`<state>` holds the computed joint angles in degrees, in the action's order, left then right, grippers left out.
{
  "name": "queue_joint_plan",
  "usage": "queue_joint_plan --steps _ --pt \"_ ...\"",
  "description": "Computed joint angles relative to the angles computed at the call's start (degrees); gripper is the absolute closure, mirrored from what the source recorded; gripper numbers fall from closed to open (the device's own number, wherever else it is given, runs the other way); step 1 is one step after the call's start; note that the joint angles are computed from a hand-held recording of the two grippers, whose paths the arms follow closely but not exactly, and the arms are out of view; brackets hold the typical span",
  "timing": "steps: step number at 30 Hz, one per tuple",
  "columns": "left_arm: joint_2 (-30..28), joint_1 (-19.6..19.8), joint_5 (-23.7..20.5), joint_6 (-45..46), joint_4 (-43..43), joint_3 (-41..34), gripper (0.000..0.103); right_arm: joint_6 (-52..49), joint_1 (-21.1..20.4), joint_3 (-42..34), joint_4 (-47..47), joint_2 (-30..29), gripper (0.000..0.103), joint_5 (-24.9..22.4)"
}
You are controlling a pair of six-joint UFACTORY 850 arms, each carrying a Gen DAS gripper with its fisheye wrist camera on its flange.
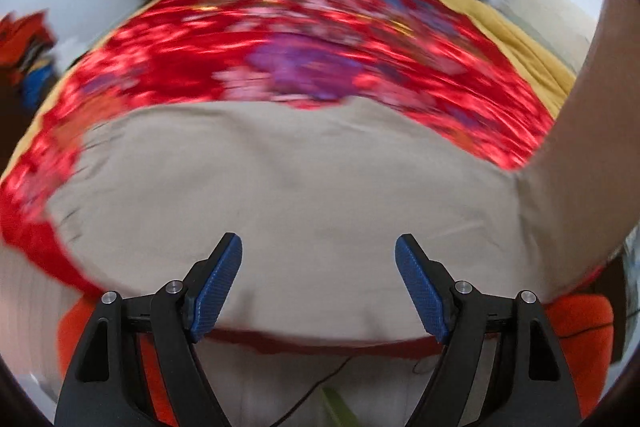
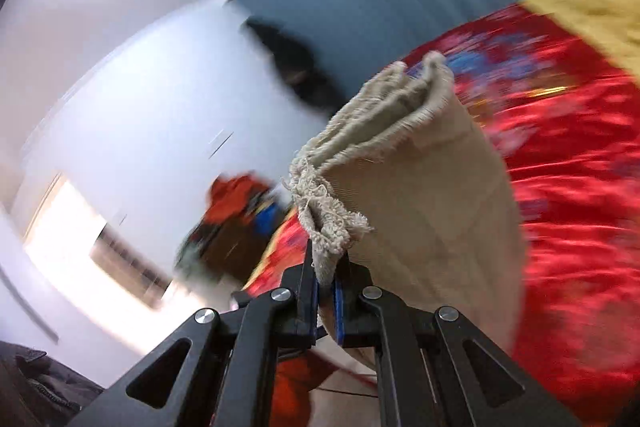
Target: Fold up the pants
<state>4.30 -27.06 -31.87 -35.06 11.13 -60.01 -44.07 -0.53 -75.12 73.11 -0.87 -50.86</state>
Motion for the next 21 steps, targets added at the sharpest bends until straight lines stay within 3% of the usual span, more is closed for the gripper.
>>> queue_joint_plan --steps 4,6,8,10,14,19,21 --pt "4.28 5.36 1.14 -2.23 -1.91 5.0 0.022 -1.9 10.77 -0.79 2.85 -6.85 0.094 5.01" --pt "5.08 7.2 0.89 -3.39 -1.97 6.4 0.022 -3.09 14.99 1.05 5.24 -9.66 0.085 7.11" --pt "6.4 8.23 0.47 -4.76 -0.55 7.77 0.022 0.61 18.71 1.12 1.5 -14.32 0.06 5.45" --pt "7.62 9.06 0.39 -5.75 1.15 8.81 0.022 3.25 20.56 2.71 -1.36 -16.27 0.06 3.17" --pt "7.5 9.03 1.8 -6.76 1.54 8.76 0.022 -0.06 17.22 11.07 -2.62 -10.76 0.06 2.88" --pt "1.7 3.11 5.26 0.45 -2.47 3.2 0.022 6.79 8.26 14.72 -14.62 -0.64 0.06 15.33" --pt "-1.1 0.68 6.13 4.74 -4.7 0.93 0.021 7.74 6.32 14.07 -16.69 0.49 0.06 17.62"
